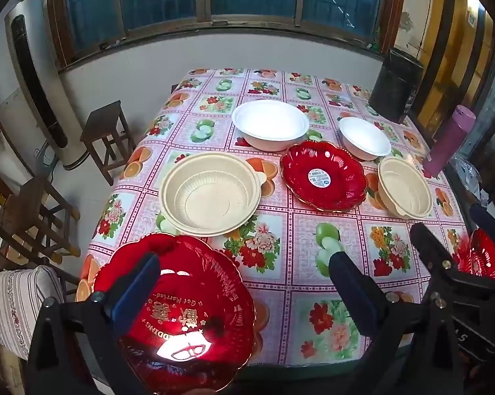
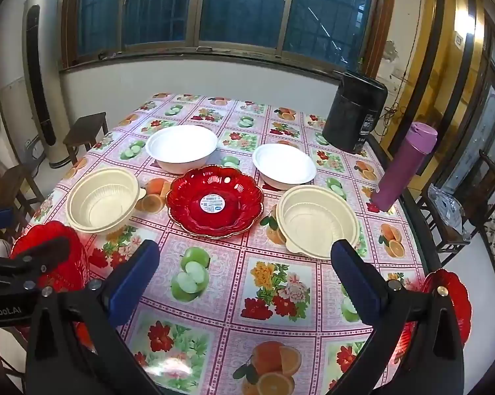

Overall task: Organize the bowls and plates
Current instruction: 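Lift the large red WEDDING plate with the left tool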

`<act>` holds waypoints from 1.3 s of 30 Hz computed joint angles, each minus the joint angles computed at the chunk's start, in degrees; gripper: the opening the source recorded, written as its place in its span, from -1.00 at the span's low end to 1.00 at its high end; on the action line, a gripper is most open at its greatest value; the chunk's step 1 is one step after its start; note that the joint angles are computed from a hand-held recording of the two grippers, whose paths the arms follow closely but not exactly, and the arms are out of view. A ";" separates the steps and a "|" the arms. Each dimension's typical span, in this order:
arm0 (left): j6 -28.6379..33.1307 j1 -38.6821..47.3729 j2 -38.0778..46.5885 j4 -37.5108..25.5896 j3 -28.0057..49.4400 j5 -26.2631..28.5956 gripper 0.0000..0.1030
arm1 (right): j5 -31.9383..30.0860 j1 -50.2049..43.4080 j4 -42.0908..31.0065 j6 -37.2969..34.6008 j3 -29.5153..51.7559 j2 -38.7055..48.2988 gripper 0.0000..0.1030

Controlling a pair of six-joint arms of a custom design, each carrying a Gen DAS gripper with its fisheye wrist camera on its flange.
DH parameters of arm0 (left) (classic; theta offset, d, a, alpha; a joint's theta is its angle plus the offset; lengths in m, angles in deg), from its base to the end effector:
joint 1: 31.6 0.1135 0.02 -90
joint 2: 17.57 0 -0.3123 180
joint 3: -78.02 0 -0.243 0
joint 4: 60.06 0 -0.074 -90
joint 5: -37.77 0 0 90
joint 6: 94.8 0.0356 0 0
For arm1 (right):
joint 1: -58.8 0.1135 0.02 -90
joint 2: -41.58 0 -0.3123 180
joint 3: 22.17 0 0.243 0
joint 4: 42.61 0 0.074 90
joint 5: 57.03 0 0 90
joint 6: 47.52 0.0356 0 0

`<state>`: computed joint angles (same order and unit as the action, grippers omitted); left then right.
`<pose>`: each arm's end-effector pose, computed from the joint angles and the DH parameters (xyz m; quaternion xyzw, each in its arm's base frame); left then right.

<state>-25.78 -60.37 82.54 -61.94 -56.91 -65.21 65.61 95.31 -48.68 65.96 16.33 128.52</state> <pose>0.2435 -0.1246 0.1307 0.0326 0.9525 -0.0207 0.3022 0.1922 0.1184 0.1589 -0.0186 0.9179 -0.0856 0.3871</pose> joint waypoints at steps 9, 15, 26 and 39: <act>-0.97 0.99 -2.86 1.22 -3.16 -2.09 1.00 | -0.01 1.12 0.41 1.33 1.82 3.59 1.00; -1.71 3.33 -3.11 0.15 -4.11 -1.51 1.00 | -0.62 2.22 1.58 0.34 1.14 3.36 1.00; -0.65 10.20 -4.13 2.97 -9.27 0.05 1.00 | -0.20 7.73 0.62 2.13 4.64 7.87 1.00; 5.14 20.72 -4.59 8.11 -14.75 3.66 1.00 | 0.53 14.62 -1.14 4.24 10.43 14.64 1.00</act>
